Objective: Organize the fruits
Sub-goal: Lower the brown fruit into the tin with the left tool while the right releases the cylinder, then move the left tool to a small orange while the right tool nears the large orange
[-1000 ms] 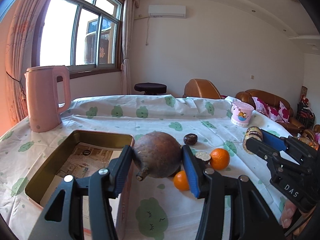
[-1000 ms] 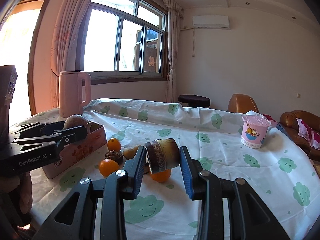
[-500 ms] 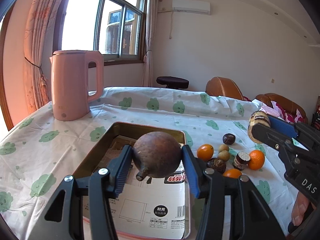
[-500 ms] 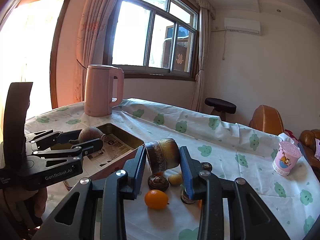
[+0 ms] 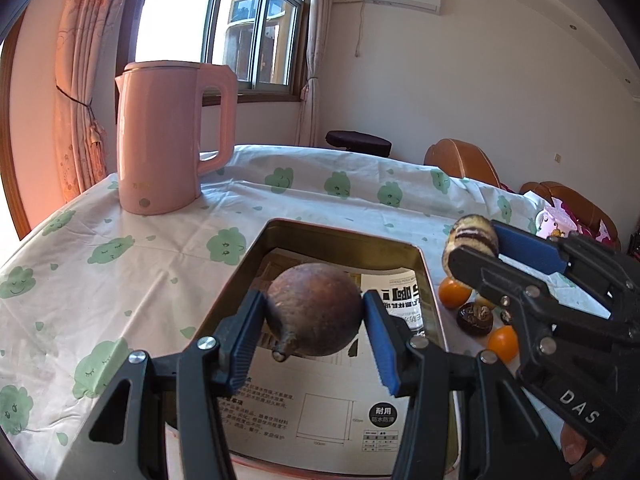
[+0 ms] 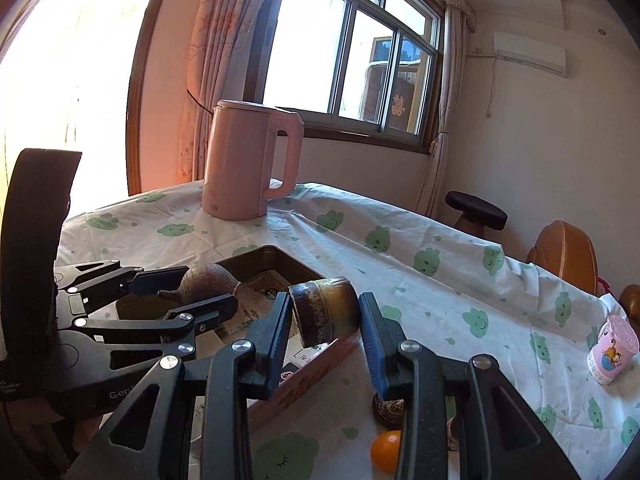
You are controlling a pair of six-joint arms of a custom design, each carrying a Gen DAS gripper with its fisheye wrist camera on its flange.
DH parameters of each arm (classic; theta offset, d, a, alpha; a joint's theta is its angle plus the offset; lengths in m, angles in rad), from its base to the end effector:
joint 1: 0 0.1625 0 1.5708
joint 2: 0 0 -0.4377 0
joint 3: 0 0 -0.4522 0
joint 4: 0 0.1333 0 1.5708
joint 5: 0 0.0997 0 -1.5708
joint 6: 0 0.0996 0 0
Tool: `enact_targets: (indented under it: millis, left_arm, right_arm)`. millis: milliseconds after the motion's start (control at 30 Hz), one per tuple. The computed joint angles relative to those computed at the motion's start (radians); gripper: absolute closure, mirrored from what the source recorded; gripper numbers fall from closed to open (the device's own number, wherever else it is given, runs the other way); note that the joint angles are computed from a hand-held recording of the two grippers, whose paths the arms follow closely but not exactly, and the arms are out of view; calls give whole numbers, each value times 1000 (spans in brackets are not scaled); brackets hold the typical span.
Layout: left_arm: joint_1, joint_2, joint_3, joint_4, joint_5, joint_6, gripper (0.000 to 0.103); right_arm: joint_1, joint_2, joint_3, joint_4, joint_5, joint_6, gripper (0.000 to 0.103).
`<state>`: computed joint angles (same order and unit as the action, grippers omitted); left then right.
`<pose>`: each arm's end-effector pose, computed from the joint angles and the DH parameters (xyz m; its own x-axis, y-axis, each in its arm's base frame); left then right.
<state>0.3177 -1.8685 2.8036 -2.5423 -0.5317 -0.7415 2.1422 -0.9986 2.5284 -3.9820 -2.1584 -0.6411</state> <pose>-0.1610 -0.2836 0.1702 -0.7799 0.1371 -0.6106 0.5730 0.5489 -0.6086 0.2728 -0.2799 0.1029 -0.5407 -0.3923 0.7441 -0.8327 0.3748 -0.4075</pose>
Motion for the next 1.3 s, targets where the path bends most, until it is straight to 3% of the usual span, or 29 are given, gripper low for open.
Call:
enact_targets:
  millis: [467,600,800,933,1000,1067,1133,1300]
  left_arm:
    - [108,29,-37,-59,-77,58,51]
    - [108,31,-37,-61,-64,52,51]
    - [84,13,-22,-64,-20,51,48]
    - [42,-20,-4,-21,31,1,35]
    - [21,-44,9,-24,33,-8,30]
    - [-10,-56,19,-14,46,-31,17]
    - [-43,-54,23,-2,55,-50,16]
    - [-102,34,16,-51,42,-52,16]
  right_arm:
    - [-63,26,-54,139,25,57,66]
    - [-77,25,-68,196,27,66,66]
    - [-79,36,-70,197,25,86,66]
    - [-80,28,-57,169,28,92,62]
    - [-80,17,-41,148,27,90,56]
    - [-82,-1,-16,119,34,71,47]
    - [-88,-24,16,82,39,56,40]
    - [-116,-103,100,-17,9,9,39]
